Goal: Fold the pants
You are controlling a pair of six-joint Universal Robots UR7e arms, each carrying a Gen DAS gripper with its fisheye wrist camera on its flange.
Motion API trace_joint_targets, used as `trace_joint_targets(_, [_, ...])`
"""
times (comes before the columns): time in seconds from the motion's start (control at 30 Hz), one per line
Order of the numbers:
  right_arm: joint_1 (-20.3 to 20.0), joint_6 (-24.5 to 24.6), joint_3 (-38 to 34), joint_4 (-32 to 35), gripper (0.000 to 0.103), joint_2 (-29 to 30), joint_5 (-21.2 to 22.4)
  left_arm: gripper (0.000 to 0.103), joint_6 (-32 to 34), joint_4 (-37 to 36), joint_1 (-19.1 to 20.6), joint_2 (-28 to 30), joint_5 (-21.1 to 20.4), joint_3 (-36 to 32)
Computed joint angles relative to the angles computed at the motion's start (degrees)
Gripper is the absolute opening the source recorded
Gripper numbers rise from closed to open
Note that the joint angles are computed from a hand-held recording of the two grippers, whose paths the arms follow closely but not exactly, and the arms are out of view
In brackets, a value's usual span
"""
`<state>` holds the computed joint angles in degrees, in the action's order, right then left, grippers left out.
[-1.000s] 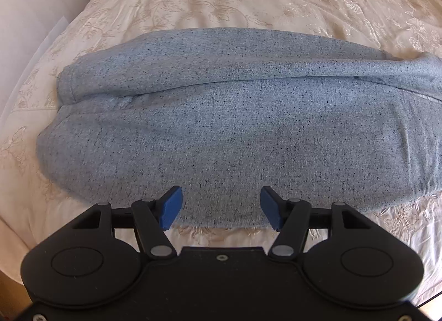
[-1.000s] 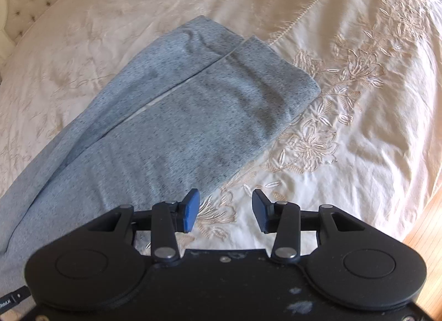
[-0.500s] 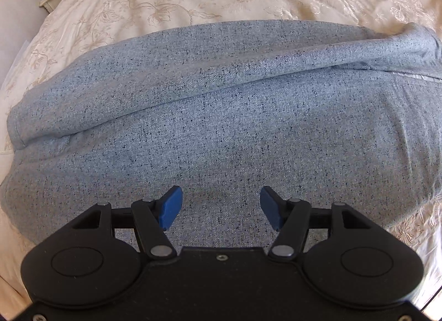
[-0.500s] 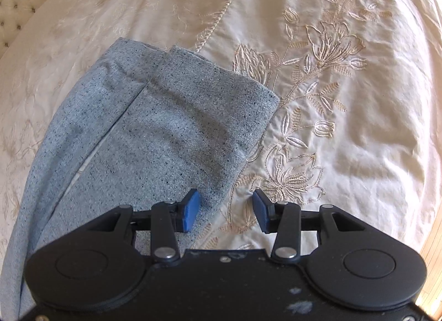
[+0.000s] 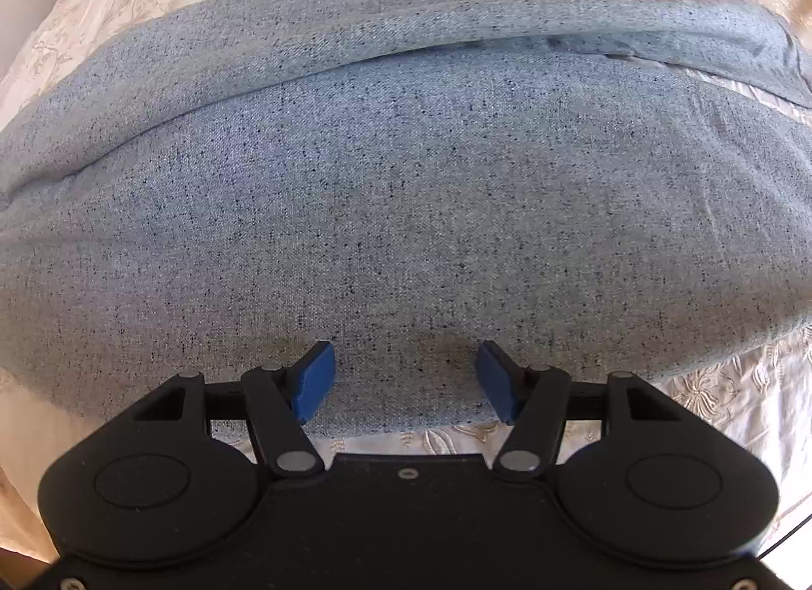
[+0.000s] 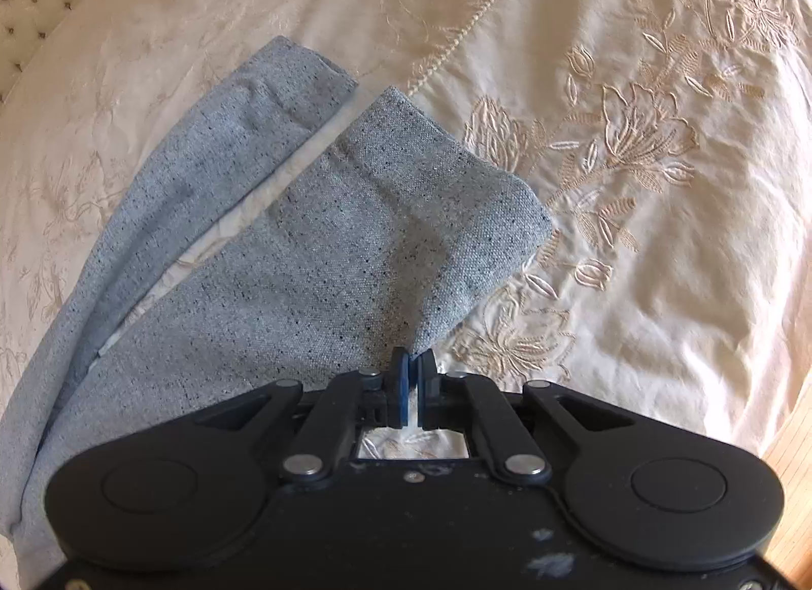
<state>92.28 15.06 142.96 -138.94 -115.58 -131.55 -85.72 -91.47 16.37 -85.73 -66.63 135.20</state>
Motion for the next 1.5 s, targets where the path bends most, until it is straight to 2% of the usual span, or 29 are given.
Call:
trace_joint_targets(0.03, [-0.7, -1.3, 0.3, 0.2, 0.004, -0.2, -0.1, 0.063, -0.2, 0.6, -0.3, 0.4, 0.1, -0.4])
trace_joint_targets(0.07, [-1.0, -1.7, 0.2, 0.7, 0.01, 0.0, -0.4, 0.062, -0.3, 1.4, -0.5, 0.7, 0.4, -1.2])
trace_joint_targets(0.13, [0.5, -0.8, -0.1, 1.3, 0.016, 0.6, -3.4, 0.061, -1.1, 4.0, -0.7, 0.7, 1.5, -3.1])
trace_joint_targets(0.17, [0.6, -2.2, -0.2, 0.3, 0.018, 0.0, -3.3, 0.061, -1.8, 5.7, -1.2, 0.2, 2.3, -3.9])
trace_joint_targets(0.33, [4.6, -6.2, -2.0, -3.9, 0.022, 1.3, -4.8, 0.061, -1.6, 15.6, 0.9, -0.5, 10.1, -8.9])
trace_joint_targets(0.47, [7.6, -5.7, -2.9, -3.5, 0.022, 2.1, -4.5, 0.061, 2.1, 17.1, 5.1, -0.3, 15.5, -9.4])
trace_joint_targets(0.57, [10.6, -3.7, -3.0, -2.9, 0.023, 4.1, -5.3, 0.061, 4.3, 17.0, 10.2, 0.5, 19.8, -9.9])
trace_joint_targets(0.67, [13.7, 0.1, -3.0, -1.7, 0.023, 6.6, -5.8, 0.063, 6.9, 15.1, 15.7, -0.6, 22.1, -10.8])
trace_joint_targets(0.8, [17.3, 2.5, -3.8, -0.4, 0.023, 10.2, -5.2, 0.061, 8.3, 14.2, 22.5, 0.7, 25.7, -13.1])
trace_joint_targets(0.87, [19.2, 2.8, -4.8, -1.4, 0.024, 12.9, -4.0, 0.058, 9.8, 12.1, 24.6, 0.0, 25.2, -13.9])
trace_joint_targets(0.97, [20.8, 0.7, -7.5, -5.6, 0.03, 18.1, -0.8, 0.059, 14.2, 6.4, 25.0, -2.8, 25.1, -13.0])
trace_joint_targets(1.1, [19.8, -1.5, -12.6, -11.6, 0.033, 26.7, 5.4, 0.059, 18.0, 7.4, 25.3, -4.4, 27.3, -14.0])
trace_joint_targets(1.2, [18.9, -0.8, -17.2, -13.8, 0.035, 33.6, 8.9, 0.059, 22.1, 3.9, 26.4, -6.8, 27.4, -14.2])
trace_joint_targets(1.3, [18.1, -1.3, -22.2, -15.2, 0.037, 41.2, 9.8, 0.059, 25.6, -2.4, 27.9, -9.5, 25.6, -13.5])
trace_joint_targets(1.37, [17.5, -2.4, -25.6, -14.7, 0.037, 45.9, 9.8, 0.059, 25.1, -1.6, 27.9, -9.9, 25.5, -14.0])
trace_joint_targets(1.4, [17.2, -3.4, -26.6, -14.8, 0.038, 47.5, 10.1, 0.059, 25.0, -0.6, 27.9, -9.8, 25.7, -14.3])
trace_joint_targets(1.43, [16.5, -6.5, -27.5, -15.7, 0.039, 49.2, 11.6, 0.058, 25.6, 0.1, 27.8, -9.8, 26.1, -14.4])
trace_joint_targets(1.5, [15.9, -16.2, -28.4, -17.0, 0.038, 51.5, 13.2, 0.058, 27.6, 0.7, 27.0, -10.2, 27.2, -13.7])
